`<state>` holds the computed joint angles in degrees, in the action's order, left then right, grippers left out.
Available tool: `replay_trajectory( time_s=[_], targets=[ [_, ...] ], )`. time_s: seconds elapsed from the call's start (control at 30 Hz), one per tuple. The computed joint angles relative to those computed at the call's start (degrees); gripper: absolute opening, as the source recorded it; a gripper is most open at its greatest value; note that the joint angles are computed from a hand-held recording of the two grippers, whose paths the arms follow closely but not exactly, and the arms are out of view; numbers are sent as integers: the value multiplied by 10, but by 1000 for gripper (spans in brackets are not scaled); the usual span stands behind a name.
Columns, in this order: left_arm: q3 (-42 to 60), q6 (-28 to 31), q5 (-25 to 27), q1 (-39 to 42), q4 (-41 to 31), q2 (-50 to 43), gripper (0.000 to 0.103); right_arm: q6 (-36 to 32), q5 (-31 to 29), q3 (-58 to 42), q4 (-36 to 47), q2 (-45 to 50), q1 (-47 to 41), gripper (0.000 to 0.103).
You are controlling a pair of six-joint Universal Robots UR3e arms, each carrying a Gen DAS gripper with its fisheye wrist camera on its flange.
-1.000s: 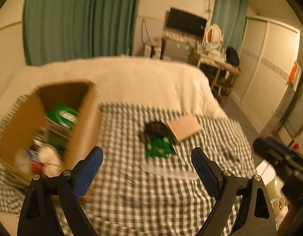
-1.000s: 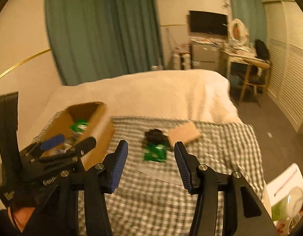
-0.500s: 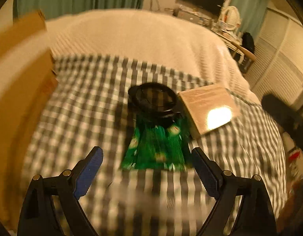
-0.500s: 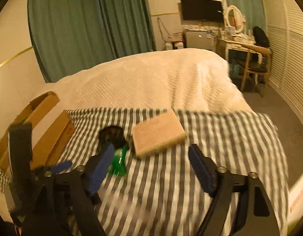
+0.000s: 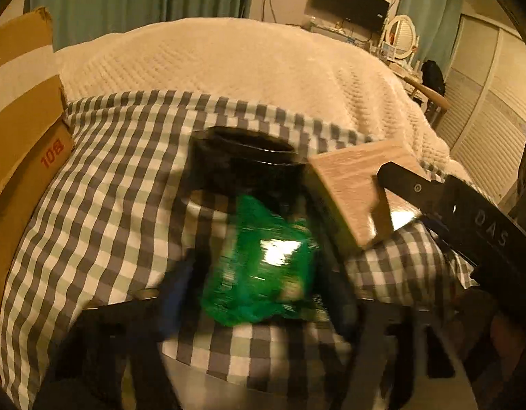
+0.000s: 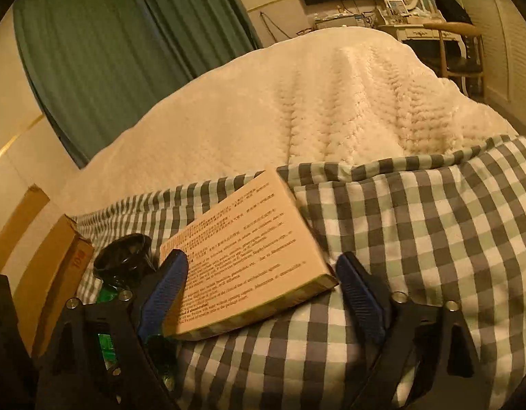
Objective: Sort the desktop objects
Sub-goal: 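Grasp the green packet with the left tool while the right grasps the tan medicine box, then carry the green packet and tan box into the cardboard box and release both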
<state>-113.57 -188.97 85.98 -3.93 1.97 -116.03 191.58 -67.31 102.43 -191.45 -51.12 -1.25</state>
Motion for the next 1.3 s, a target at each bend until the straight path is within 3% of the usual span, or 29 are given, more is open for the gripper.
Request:
replay_trajectory(
  time_s=[0.03, 0.1, 0.4, 0.53, 0.9, 1.13, 1.3],
  targets=[
    [-3, 5, -9, 5, -1, 5, 39, 10, 15, 9, -13, -1, -7, 67],
    [-13, 10, -29, 17, -2, 15, 35, 15, 28, 20, -25, -6, -14, 59],
    [-85, 19, -70, 75, -27, 121, 34, -18, 20, 51, 12, -117, 26, 31],
    [-93, 27, -54, 92, -17, 136, 34, -22, 37, 41, 15, -113, 40, 30],
    [-60, 33, -37, 92, -27, 109, 34, -22, -1, 13, 20, -81, 59, 29],
    [-82, 75, -88, 135, -104, 242, 34, -43, -138, 30, 62, -209, 124, 29],
    [-90, 105, -163, 211, -216, 368, 34, -27, -134, 38, 148, -322, 168, 29]
  ],
)
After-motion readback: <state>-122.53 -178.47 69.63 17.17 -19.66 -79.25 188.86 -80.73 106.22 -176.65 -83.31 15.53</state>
